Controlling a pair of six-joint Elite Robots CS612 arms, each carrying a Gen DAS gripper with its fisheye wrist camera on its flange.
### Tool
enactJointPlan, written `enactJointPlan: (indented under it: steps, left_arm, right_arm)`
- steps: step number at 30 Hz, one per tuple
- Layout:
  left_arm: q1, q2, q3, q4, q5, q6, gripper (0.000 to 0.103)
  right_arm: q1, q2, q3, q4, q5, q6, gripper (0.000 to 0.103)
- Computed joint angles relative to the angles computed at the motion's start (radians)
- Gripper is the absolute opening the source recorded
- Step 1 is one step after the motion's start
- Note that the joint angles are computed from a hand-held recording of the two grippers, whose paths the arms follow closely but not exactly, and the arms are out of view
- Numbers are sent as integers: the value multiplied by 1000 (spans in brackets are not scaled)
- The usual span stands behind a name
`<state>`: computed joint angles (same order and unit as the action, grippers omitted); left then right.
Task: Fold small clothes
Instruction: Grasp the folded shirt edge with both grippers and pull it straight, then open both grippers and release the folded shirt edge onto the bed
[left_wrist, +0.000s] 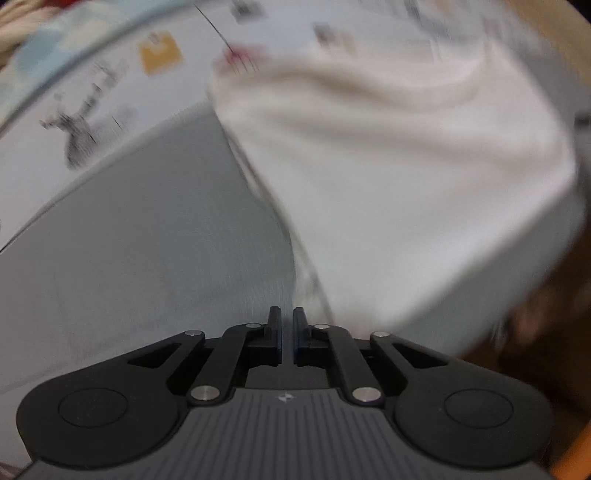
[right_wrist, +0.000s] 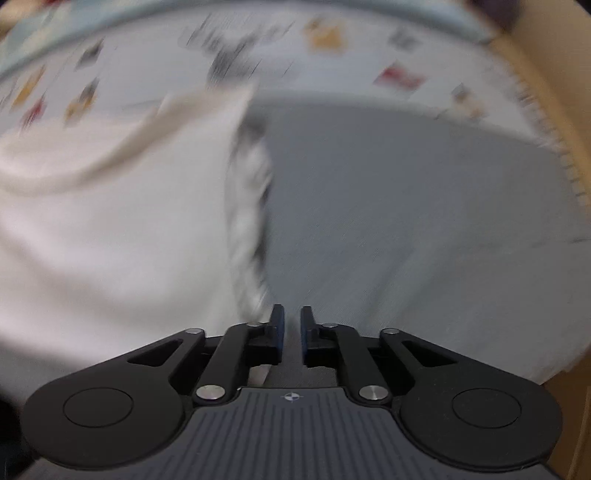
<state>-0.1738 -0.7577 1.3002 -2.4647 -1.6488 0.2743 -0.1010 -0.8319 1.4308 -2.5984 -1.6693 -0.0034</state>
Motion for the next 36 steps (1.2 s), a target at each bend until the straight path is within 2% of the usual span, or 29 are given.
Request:
enactJointPlan:
  steps: [1,3,6,8,10,12,15,18,22,24,27,29,31,34,36]
  left_arm:
    - [4,4,-6,-37,-20,-40,8]
    - [1,12,-18,-105,-34,-109,15]
    - [-6,25,-41,-175,-67,-217,17]
    - [-6,43,-57,-227,-105,-311,17]
    - [-5,68,-79,-267,-127,-388,17]
    - [-17,78,-86,-295,-96,-400,17]
    - [-25,110,-118,-327,-122,-374,17]
    - [-35,143,-162,-312,-143,-327,17]
    - [-57,185,-231,-248,-85,-260,17]
    - [-62,210,-270,-231,-69,-270,17]
    - [-60,244,-325,-242,-50,-337,17]
    - [-63,262,-351,-275,11,-405,18]
    - [-64,273,-376,-263,86,-478,19]
    - [-50,274,-387,-253,63,-571,19]
    - [-44,266,-378,-271,25,-572,19]
  right_arm:
    - [-2,-1,7,-56,13,18,14]
    - [-9,-2,18,-151,90,53,16]
    - [-9,18,1,-208,196,89,19]
    - [1,39,-20,-214,204,90,19]
    - [9,61,-25,-283,226,97,19]
    - [17,85,-53,-265,226,108,19]
    - [29,117,-96,-254,245,94,19]
    - [44,154,-154,-192,217,22,19]
    - [53,196,-223,-163,199,-47,19]
    - [53,216,-258,-142,200,-53,19]
    - [54,243,-300,-135,193,-53,19]
    - [54,261,-323,-164,174,-7,19]
    - [53,279,-337,-232,148,90,19]
    - [50,297,-364,-249,101,211,19]
    - [51,299,-368,-254,71,247,19]
